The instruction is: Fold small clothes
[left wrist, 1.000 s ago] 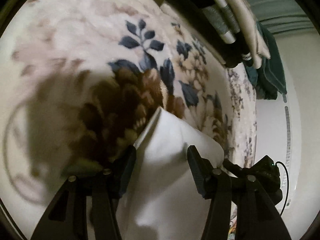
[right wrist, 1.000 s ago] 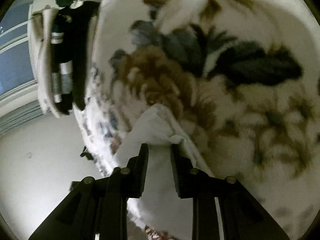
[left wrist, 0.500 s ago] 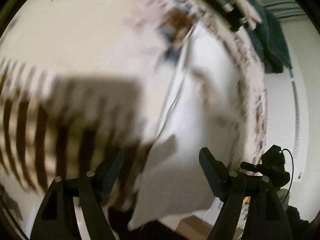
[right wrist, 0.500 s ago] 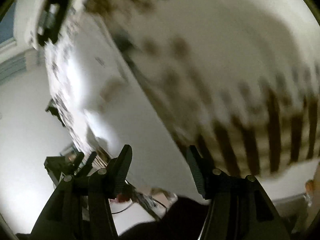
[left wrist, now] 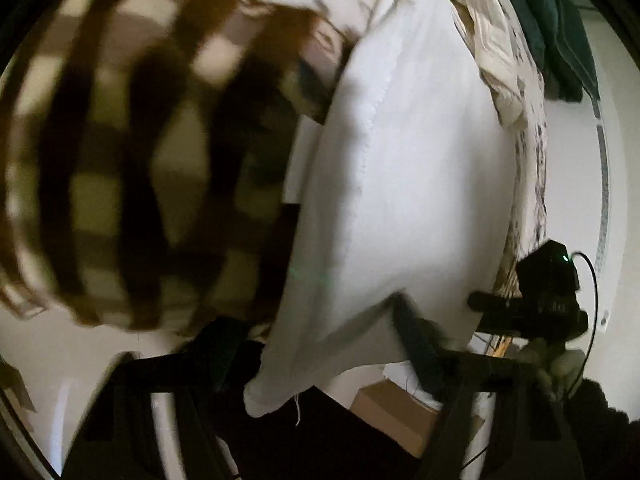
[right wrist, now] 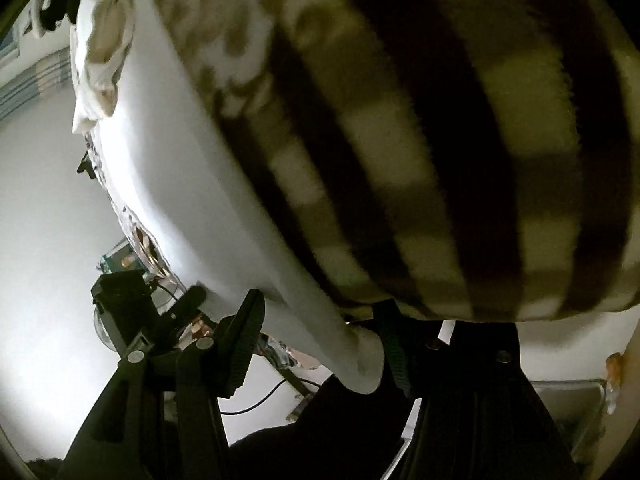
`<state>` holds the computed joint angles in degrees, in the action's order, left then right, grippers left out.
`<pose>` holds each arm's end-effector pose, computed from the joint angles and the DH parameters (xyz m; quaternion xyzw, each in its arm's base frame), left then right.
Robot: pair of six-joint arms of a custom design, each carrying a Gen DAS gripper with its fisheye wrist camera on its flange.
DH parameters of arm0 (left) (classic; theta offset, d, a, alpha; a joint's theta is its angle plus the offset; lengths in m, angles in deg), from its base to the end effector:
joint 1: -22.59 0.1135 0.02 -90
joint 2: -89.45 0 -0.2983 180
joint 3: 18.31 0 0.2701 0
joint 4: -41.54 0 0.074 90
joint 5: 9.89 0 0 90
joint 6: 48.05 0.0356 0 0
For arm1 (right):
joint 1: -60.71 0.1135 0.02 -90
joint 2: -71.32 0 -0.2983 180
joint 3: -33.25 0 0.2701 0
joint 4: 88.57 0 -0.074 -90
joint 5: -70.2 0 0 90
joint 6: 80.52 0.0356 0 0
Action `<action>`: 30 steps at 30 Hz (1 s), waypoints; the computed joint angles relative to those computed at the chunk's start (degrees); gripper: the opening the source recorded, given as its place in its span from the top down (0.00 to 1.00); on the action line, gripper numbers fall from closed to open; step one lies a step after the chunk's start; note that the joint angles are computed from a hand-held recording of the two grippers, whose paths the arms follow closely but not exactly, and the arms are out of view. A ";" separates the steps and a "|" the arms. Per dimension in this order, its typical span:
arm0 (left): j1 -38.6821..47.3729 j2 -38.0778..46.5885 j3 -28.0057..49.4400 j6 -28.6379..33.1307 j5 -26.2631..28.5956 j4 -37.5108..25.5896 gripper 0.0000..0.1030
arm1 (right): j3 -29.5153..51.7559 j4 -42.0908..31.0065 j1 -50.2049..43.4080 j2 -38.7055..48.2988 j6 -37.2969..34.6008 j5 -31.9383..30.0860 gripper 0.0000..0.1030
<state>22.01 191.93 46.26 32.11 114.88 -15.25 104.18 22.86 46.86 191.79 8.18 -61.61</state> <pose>0.2889 -0.0232 0.1359 0.0892 -0.9494 0.2938 0.0661 0.2962 -0.0486 0.0764 -0.1852 -0.8913 -0.3730 0.1793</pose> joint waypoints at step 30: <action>3.51 29.00 58.64 -26.19 9.35 9.16 0.28 | 55.00 17.39 1.44 17.69 44.29 -14.37 0.42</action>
